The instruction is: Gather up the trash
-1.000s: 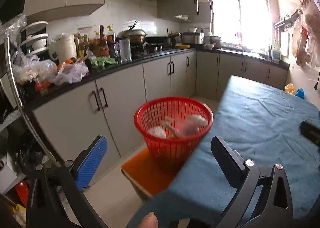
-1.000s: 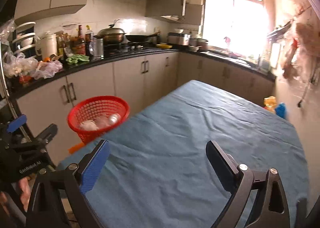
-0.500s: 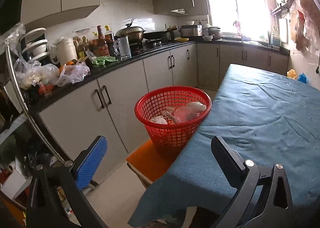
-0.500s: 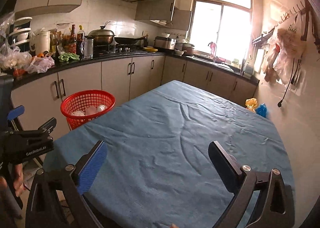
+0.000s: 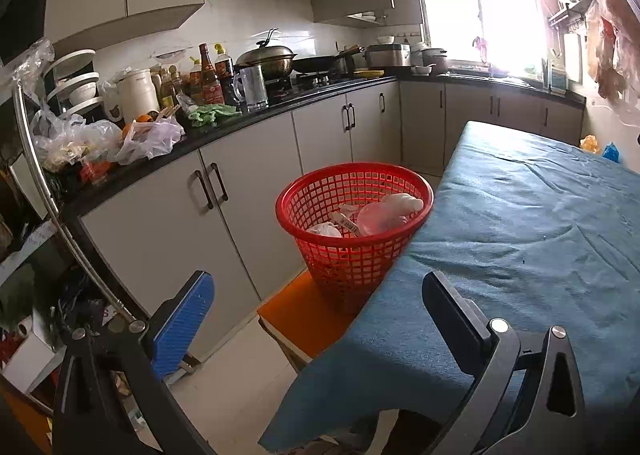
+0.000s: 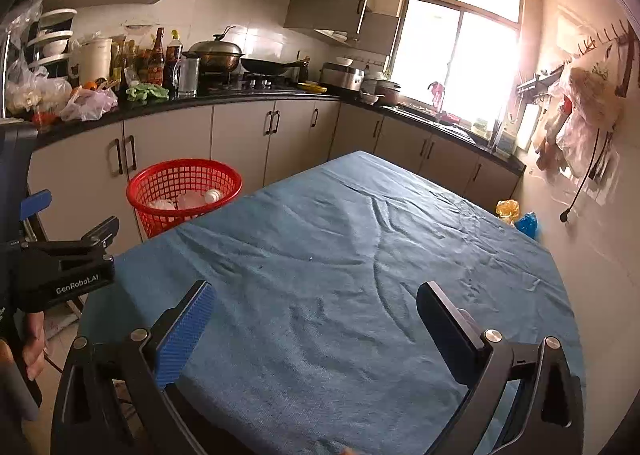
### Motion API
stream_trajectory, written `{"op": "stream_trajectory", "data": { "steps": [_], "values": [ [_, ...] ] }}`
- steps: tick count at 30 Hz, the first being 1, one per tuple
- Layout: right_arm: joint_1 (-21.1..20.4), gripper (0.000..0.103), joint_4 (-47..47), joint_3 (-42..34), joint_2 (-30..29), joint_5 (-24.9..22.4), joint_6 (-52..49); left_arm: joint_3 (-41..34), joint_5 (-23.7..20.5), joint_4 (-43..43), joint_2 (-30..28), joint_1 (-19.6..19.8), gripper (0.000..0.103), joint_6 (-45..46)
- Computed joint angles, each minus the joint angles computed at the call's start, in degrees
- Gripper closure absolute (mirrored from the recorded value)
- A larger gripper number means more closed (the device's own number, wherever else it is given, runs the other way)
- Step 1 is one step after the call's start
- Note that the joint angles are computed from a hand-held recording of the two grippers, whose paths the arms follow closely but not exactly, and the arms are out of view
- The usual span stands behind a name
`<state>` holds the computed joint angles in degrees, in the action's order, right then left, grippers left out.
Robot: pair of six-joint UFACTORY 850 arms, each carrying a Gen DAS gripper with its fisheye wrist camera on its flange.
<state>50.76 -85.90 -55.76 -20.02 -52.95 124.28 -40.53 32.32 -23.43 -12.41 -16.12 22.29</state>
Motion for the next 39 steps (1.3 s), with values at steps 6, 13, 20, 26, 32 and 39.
{"op": "stream_trajectory", "data": {
  "steps": [6, 13, 20, 26, 32, 39],
  "values": [
    [0.03, 0.001, 0.10, -0.21, -0.11, 0.07, -0.36, -0.11, -0.17, 0.18, -0.03, 0.21, 0.000, -0.10],
    [0.19, 0.001, 0.58, -0.83, -0.40, -0.05, -1.48, -0.20, -0.38, 0.02, 0.00, 0.34, 0.000, 0.14],
    [0.10, 0.001, 0.57, -0.85, -0.41, 0.03, -1.62, -0.21, -0.21, 0.09, -0.06, 0.56, 0.000, 0.07],
    [0.00, 0.001, 0.67, -1.01, -0.63, 0.02, -1.76, -0.21, -0.32, -0.06, 0.03, 0.62, 0.000, 0.33],
    [-0.14, 0.001, 0.65, -0.95, -0.90, 0.21, -1.52, -0.27, -0.23, -0.03, -0.10, 0.73, 0.000, 0.25],
    [-0.12, 0.001, 0.87, -1.09, -1.16, 0.31, -1.57, -0.13, -0.27, 0.32, 0.04, 0.89, 0.000, 0.02]
  ]
}}
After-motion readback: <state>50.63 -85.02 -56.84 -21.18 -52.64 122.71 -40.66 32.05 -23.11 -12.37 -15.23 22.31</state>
